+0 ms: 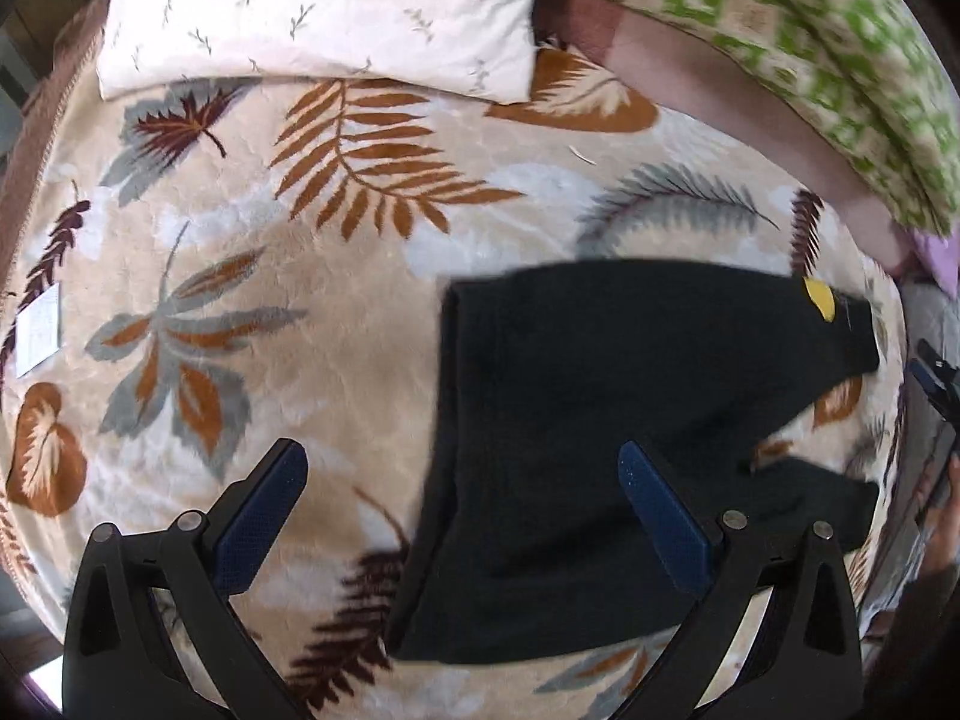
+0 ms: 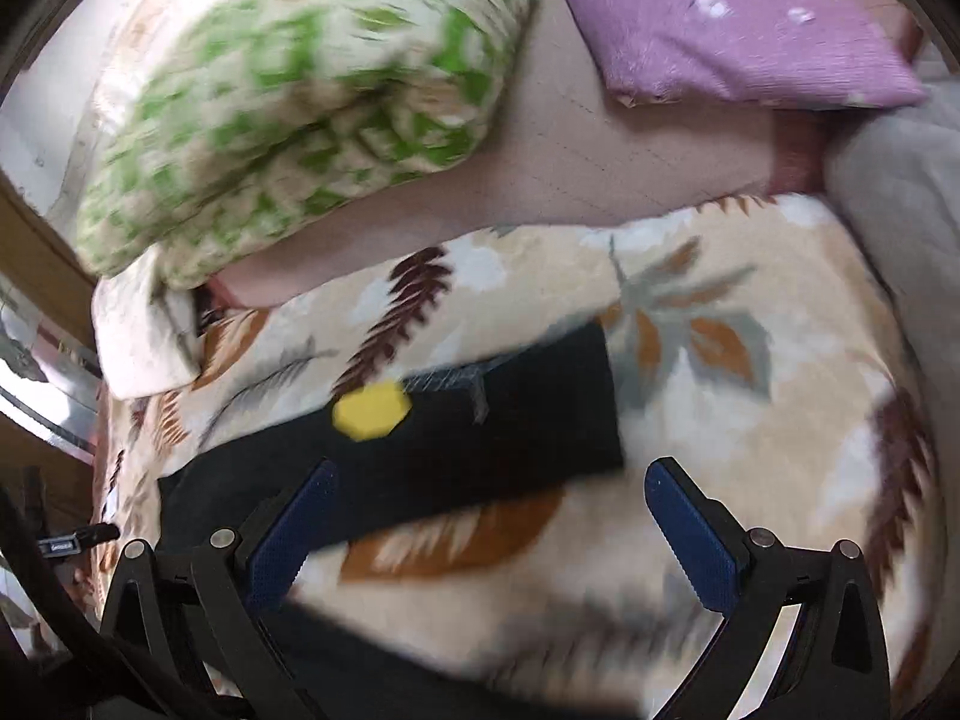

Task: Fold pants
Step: 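Lower both tools onto the pants and close them on the waistband edge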

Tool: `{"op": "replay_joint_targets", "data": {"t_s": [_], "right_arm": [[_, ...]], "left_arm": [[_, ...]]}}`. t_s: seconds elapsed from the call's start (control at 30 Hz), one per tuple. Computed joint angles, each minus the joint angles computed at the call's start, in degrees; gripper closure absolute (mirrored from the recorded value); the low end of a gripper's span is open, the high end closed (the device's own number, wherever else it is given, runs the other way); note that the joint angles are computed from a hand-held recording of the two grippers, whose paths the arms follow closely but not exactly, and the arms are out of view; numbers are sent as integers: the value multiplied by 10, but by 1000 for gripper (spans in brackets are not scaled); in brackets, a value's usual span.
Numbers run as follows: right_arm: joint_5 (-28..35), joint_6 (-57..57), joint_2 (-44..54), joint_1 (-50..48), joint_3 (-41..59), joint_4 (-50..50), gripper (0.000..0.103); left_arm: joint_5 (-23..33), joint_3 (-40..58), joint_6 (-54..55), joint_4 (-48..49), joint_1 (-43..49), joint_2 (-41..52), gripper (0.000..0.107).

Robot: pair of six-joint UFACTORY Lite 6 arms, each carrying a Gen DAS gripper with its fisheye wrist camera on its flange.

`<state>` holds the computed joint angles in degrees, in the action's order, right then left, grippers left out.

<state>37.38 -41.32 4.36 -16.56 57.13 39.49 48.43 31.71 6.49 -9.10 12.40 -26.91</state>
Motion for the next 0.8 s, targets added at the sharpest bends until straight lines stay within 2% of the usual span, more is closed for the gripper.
{"op": "replay_joint_targets", "data": {"t_s": [0.07, 0.13, 0.23, 0.33, 0.6, 0.77, 0.8], "right_arm": [[-14, 15, 105, 12, 82, -17, 1], [4, -3, 181, 8, 144, -7, 1], [27, -39, 256, 5, 212, 8, 1], [46, -73, 298, 0, 252, 23, 4], [146, -140, 400, -35, 362, 51, 7], [144, -173, 425, -18, 371, 46, 9], [147, -186, 425, -19, 369, 60, 16]], "left_arm": [[-23, 16, 16, -8, 15, 48, 4], [-35, 30, 27, -12, 24, 81, 4], [-46, 50, 34, -19, 31, 124, 4], [-55, 62, 36, -31, 27, 144, 4], [-69, 90, 63, -62, 16, 181, 4], [-87, 111, 60, -59, 20, 224, 4], [-88, 117, 69, -67, 24, 235, 4]]}}
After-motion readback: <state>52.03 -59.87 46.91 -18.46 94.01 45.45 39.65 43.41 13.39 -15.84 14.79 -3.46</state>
